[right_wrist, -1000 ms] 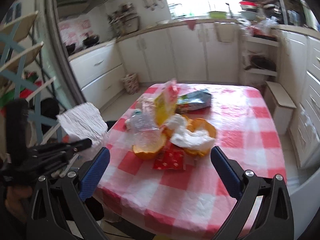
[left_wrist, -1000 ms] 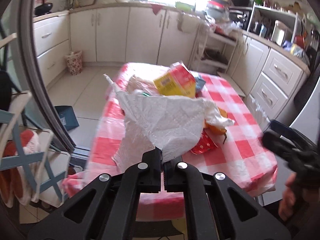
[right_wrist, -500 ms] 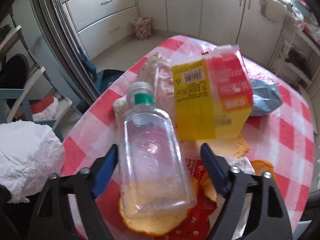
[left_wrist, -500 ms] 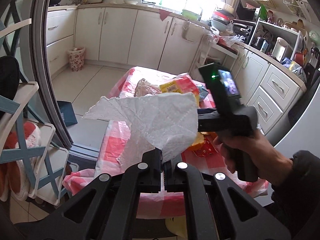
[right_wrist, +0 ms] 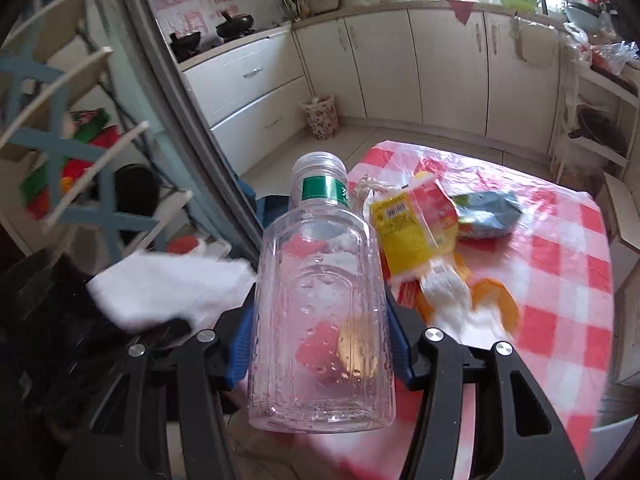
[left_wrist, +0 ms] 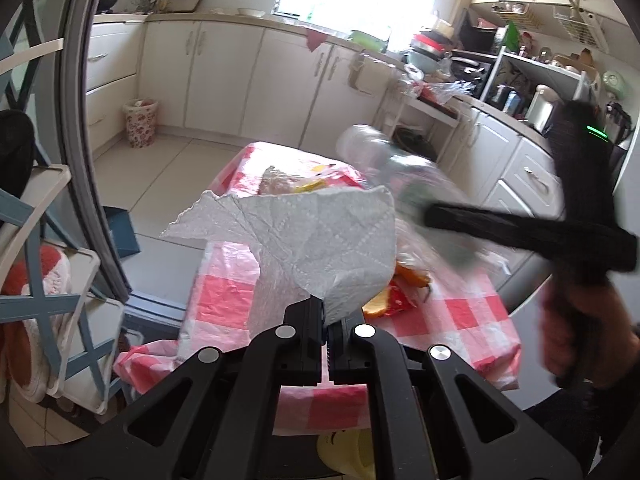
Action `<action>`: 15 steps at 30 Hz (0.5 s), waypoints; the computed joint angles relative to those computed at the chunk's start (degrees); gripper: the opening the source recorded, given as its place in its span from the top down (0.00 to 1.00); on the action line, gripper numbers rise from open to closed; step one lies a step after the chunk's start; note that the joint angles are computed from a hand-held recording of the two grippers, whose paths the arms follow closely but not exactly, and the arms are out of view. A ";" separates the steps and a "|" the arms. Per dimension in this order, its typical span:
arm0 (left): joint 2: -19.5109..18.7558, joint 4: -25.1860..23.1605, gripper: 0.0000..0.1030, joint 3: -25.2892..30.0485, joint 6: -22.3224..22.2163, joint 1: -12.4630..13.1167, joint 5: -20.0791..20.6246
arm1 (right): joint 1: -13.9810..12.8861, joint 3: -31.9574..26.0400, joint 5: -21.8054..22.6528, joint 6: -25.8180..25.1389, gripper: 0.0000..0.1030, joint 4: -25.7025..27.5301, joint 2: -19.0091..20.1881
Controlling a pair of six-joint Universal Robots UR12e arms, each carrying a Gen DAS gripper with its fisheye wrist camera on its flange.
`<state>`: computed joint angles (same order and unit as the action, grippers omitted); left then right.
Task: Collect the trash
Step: 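Lower the bottle into the yellow bucket and open the right tool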
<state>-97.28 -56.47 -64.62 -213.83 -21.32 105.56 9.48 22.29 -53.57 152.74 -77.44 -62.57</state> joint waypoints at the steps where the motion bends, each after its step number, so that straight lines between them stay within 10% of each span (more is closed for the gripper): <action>1: 0.09 0.79 0.98 -0.29 0.57 -0.06 -0.69 | -0.95 2.04 0.23 -2.13 0.47 1.80 -2.04; 7: 0.12 3.24 0.98 -0.81 3.06 -0.71 -5.02 | -4.66 10.57 -10.50 -15.71 0.46 17.47 -10.89; 15: -0.19 5.60 0.98 0.14 7.56 -3.71 -8.84 | 1.47 26.03 -38.29 -22.95 0.46 16.33 -15.57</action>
